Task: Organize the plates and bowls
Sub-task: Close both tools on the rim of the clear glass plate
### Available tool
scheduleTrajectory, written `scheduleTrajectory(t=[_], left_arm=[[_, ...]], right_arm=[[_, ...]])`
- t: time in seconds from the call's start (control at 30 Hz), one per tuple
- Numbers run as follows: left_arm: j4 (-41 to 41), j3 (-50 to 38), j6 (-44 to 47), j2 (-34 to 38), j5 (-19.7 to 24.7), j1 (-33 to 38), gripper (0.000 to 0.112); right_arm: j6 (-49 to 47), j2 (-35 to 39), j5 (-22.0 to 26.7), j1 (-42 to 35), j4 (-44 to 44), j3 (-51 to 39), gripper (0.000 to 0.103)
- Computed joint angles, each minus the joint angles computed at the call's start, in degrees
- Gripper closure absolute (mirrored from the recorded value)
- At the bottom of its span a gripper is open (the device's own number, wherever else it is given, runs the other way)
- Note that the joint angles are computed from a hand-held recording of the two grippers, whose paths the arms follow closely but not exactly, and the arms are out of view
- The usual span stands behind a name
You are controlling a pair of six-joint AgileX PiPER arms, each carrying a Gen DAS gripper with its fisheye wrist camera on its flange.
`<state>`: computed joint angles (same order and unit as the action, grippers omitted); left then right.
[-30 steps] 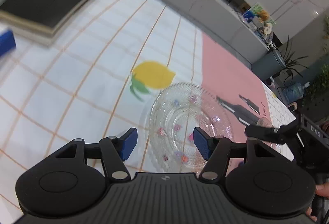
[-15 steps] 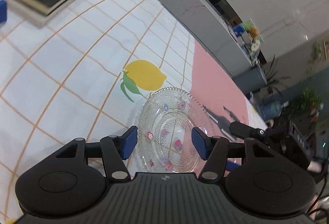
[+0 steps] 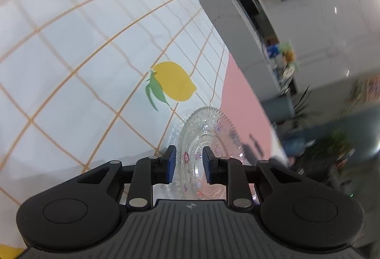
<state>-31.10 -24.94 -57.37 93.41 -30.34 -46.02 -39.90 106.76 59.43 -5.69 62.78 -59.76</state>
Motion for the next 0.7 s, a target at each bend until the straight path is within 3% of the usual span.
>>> scheduleTrajectory(t=[0.13, 0.17, 0.23, 0.5, 0.63, 0.7], left_arm=[[11.5, 3.9, -15.0, 3.1, -9.3, 2.1, 0.078], [12.6, 4.4, -16.9, 3.7, -10.9, 2.3, 0.078], [12.6, 4.0, -16.5, 3.8, -10.6, 2.4, 0.078], [0.8, -0.6, -3.0, 4.2, -7.9, -1.9, 0.056], [-3.6, -1.7, 0.9, 5.0, -8.5, -4.0, 0.056], [-6.3, -2.4, 3.5, 5.4, -8.7, -5.1, 0.058]], right_arm=[[0.5, 0.4, 0.7, -1.5, -2.0, -0.4, 0.048], [0.4, 0.9, 1.1, -2.1, -1.8, -0.5, 0.050], [-0.6, 1.8, 1.9, -3.2, -0.8, -0.2, 0.057], [-6.2, 5.4, 5.5, -6.2, 5.3, 1.3, 0.059], [-7.6, 8.1, 8.1, -7.3, 7.3, 1.3, 0.059], [-8.1, 8.4, 8.7, -6.7, 7.1, 1.4, 0.064]])
